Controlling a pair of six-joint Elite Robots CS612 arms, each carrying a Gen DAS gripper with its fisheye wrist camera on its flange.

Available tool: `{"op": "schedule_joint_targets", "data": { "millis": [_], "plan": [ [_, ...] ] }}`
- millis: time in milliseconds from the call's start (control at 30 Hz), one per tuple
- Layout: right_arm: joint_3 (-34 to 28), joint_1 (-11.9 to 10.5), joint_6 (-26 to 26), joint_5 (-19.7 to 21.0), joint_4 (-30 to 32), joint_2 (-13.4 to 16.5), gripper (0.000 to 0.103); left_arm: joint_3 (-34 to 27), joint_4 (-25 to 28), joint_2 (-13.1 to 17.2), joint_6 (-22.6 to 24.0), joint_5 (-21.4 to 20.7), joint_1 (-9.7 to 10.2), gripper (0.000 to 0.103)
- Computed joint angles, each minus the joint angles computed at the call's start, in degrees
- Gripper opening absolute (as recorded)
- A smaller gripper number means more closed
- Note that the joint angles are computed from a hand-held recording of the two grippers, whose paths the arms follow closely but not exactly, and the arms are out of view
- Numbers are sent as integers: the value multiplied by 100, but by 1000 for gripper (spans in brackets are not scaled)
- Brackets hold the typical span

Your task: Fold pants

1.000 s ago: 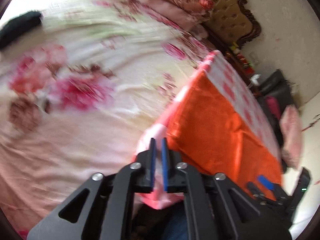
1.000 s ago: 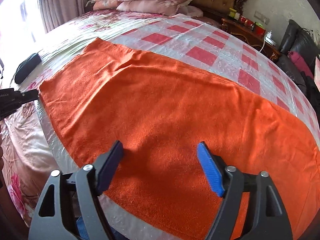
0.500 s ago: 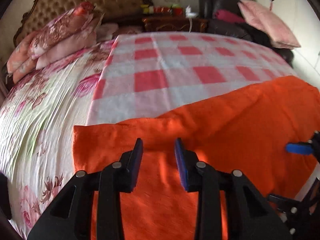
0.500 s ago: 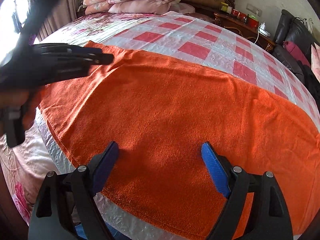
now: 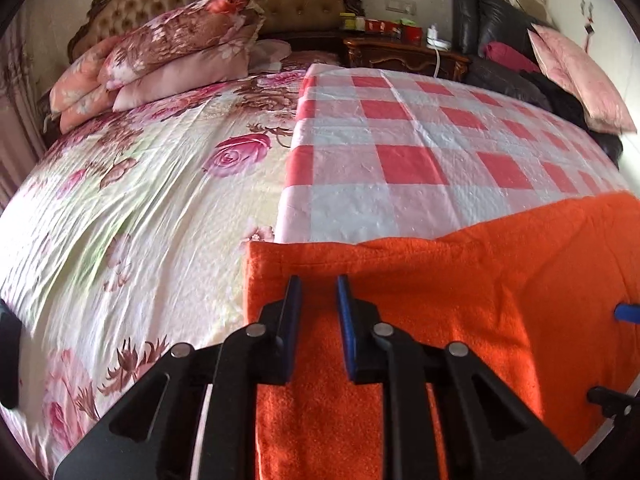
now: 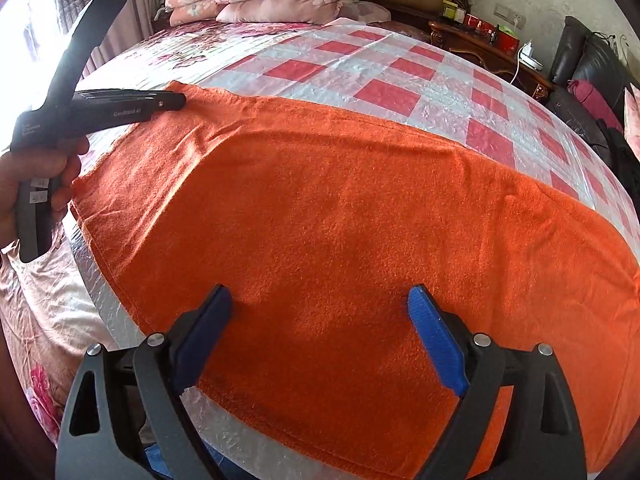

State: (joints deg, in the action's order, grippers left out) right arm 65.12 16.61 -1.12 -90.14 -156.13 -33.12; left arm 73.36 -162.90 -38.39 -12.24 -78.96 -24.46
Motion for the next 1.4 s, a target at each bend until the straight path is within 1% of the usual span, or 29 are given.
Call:
{"op": "schedule_joint_targets", "data": {
  "millis": [33, 67, 100, 133, 167, 267, 367, 467, 533, 567, 600, 667, 767, 800, 867, 900, 933, 967, 1000, 1067, 1100, 1133, 1167, 1200, 1233, 1267, 1333, 1367, 1400],
  "plan": [
    [-4, 1, 7, 0, 9, 1, 86, 44, -39, -31, -263, 103, 12, 25],
    [-4, 1, 7, 0, 9, 1, 86, 133, -72, -90, -672, 277, 31, 32],
    [-1, 1, 7, 1, 5, 0, 86, 235, -113, -155, -997, 275, 64, 32],
    [-1, 1, 7, 1, 5, 0, 86, 411, -256, -251, -1392, 80, 131, 32],
    [-1, 2, 2, -1, 3, 0, 86, 573, -459, -326, -1686, -130, 184, 32],
    [-2, -1, -2, 5, -15, 4, 87, 1291, -1291, -620, -2632, -802, 332, 32],
    [-6, -2, 6, 12, -4, 5, 87, 1859, -1867, -831, -3141, -1112, 353, 33],
    [-5, -5, 20, 16, -5, 6, 88, 2330, -2134, -1003, -3363, -1278, 289, 33],
    [-1, -10, 1, 22, -15, 7, 89, 2462, -2107, -1075, -3244, -1284, 220, 33],
    [-1, -10, 3, 24, -14, 8, 89, 2507, -2109, -1103, -3099, -1283, 173, 33],
    [-1, -9, 5, 21, -13, 8, 89, 2541, -2067, -1148, -2826, -1192, 102, 33],
    [0, -10, 9, 26, -11, 7, 89, 2565, -1944, -1204, -2424, -891, -18, 33],
    [-10, -10, 5, 30, 26, 5, 89, 2464, -1586, -1226, -1756, -353, -152, 33],
    [-23, -12, 5, 40, 54, 4, 89, 2412, -1501, -1215, -1465, -261, -179, 32],
    [-26, -12, 38, 38, 93, -4, 89, 2280, -1196, -1175, -1091, -159, -196, 31],
    [-25, -5, 47, 10, 92, -5, 89, 2213, -962, -1156, -862, 9, -226, 21],
    [0, -1, 12, -5, 60, -15, 89, 2167, -832, -1135, -671, 45, -235, 15],
    [38, 1, -45, -16, 22, -30, 89, 2147, -801, -1123, -548, 49, -240, 11],
    [106, 2, -120, -34, -36, -58, 89, 2136, -805, -1118, -446, 6, -239, 10],
    [207, 6, -250, -100, -66, -110, 91, 2108, -718, -1124, -324, 21, -231, 7],
    [230, 23, -328, -235, 63, -159, 91, 2107, -727, -1140, -314, 44, -210, 6],
    [214, 41, -332, -361, 147, -179, 91, 2124, -831, -1156, -380, -29, -172, 6],
    [231, 23, -329, -247, 111, -215, 91, 2137, -941, -1166, -461, -160, -123, 6],
    [255, 2, -292, 108, -42, -261, 91, 2152, -1015, -1177, -510, -279, -87, 6],
    [209, -18, -274, 447, -50, -268, 91, 2146, -1040, -1180, -530, -331, -65, 6],
    [104, -11, -254, 649, 13, -247, 91, 2140, -1060, -1179, -553, -379, -47, 6],
    [-241, 66, -373, 970, 184, -118, 91, 2117, -1061, -1161, -624, -443, -16, 6],
    [-491, 141, -598, 1080, 360, -8, 91, 2113, -1076, -1151, -701, -478, -2, 6],
    [-613, 196, -762, 1082, 443, 53, 89, 2115, -1129, -1136, -826, -576, 30, 6]
  ]
}}
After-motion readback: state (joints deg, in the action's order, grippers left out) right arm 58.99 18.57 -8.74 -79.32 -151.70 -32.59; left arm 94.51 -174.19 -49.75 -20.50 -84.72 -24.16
